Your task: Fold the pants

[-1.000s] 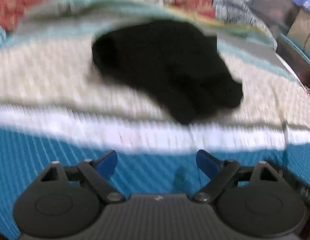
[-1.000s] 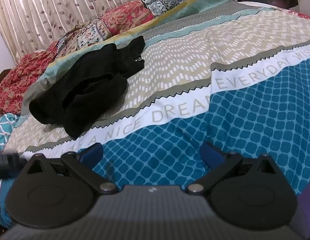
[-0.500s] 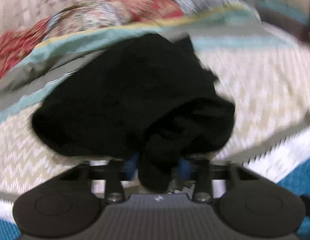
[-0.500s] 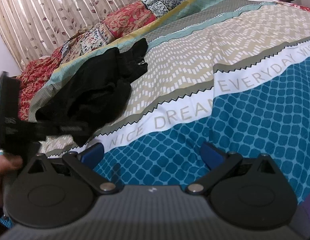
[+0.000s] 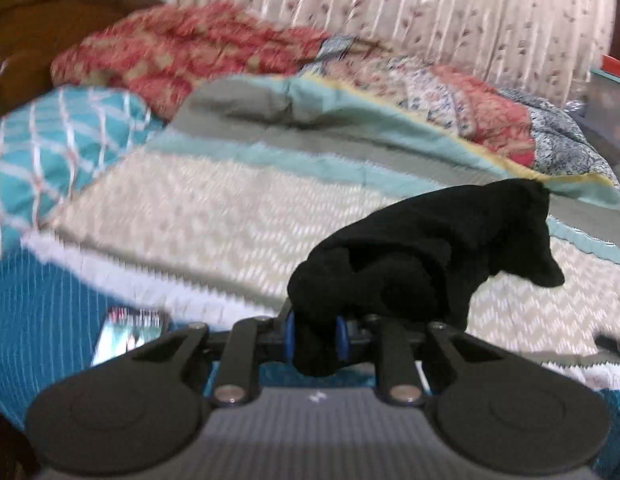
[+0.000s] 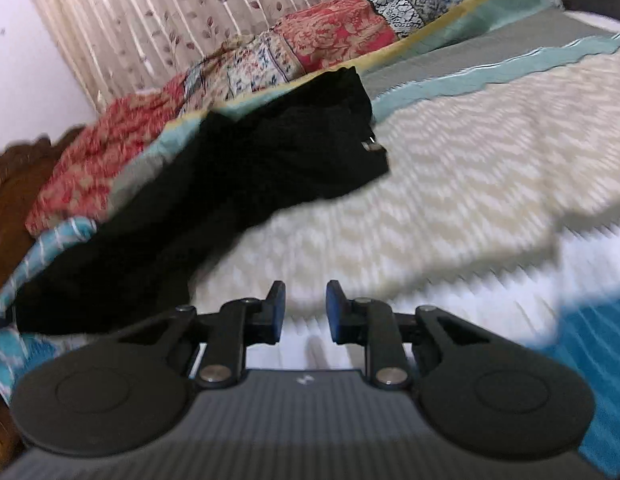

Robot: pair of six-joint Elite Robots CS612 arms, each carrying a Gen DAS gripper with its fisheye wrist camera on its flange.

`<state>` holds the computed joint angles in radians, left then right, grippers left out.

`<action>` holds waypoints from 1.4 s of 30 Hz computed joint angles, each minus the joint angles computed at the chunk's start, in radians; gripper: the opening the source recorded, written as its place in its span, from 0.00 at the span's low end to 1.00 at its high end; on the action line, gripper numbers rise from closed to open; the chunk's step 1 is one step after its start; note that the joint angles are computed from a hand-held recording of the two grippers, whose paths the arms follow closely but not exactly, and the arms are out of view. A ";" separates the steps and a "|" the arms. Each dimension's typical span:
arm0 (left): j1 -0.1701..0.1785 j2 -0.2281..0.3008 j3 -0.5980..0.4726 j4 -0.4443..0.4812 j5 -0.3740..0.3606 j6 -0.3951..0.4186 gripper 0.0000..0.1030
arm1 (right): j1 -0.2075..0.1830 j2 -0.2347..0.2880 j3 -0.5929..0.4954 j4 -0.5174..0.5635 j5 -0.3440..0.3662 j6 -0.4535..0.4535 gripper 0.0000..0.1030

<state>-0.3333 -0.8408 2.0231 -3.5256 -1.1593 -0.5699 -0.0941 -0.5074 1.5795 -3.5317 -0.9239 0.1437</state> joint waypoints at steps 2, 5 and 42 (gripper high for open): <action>0.001 0.007 -0.002 0.004 -0.027 -0.024 0.17 | 0.009 0.026 -0.078 0.053 -0.014 0.064 0.35; -0.011 0.007 0.007 -0.014 -0.022 -0.002 0.18 | 0.024 0.076 -0.215 0.171 -0.037 0.194 0.54; -0.043 -0.025 0.053 0.121 -0.045 0.141 0.50 | -0.168 -0.073 0.040 -0.021 -0.908 0.469 0.53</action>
<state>-0.3762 -0.8662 2.0766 -3.4047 -1.2042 -0.4291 -0.2626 -0.5804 1.6194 -3.5529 -1.8322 0.6129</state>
